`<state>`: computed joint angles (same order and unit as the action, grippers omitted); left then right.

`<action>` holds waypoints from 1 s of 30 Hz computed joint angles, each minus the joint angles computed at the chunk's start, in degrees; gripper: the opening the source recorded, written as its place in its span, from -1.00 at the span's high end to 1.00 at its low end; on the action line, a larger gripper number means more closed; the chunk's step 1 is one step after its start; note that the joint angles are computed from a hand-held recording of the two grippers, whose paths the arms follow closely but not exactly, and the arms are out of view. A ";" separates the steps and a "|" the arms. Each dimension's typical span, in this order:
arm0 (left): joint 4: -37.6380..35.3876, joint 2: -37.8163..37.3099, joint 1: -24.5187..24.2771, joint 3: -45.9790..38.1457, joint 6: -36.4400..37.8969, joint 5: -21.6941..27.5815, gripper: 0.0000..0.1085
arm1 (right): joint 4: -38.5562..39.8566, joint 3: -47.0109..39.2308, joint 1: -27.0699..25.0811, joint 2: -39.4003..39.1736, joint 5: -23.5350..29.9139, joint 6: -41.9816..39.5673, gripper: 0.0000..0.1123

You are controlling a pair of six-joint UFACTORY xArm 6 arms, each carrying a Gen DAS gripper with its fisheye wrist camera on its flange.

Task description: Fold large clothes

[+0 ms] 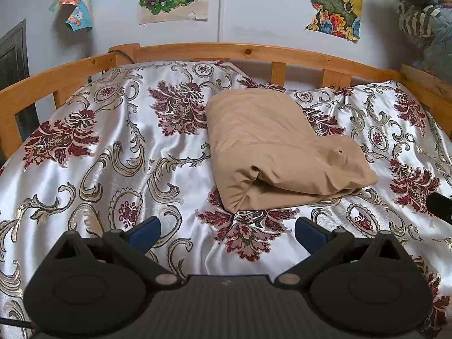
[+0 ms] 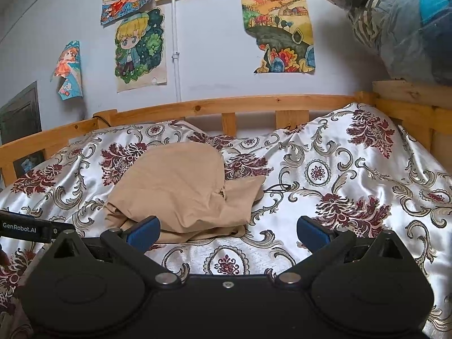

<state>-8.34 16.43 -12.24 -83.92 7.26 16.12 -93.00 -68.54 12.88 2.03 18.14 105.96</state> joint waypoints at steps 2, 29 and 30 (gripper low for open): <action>1.44 -0.04 0.06 0.14 -1.35 -0.12 -0.89 | 0.07 -0.01 0.03 0.01 0.04 -0.07 -0.82; 12.51 0.76 0.73 -2.14 -10.81 5.32 -0.89 | 2.92 0.33 0.08 0.67 0.43 -2.68 -0.82; 12.29 0.72 0.74 -2.04 -10.54 5.22 -0.89 | 3.08 0.28 0.08 0.77 0.46 -2.83 -0.82</action>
<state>3.96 17.15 -11.50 -85.96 -3.28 21.34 -89.92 -68.26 12.96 2.80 18.61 103.14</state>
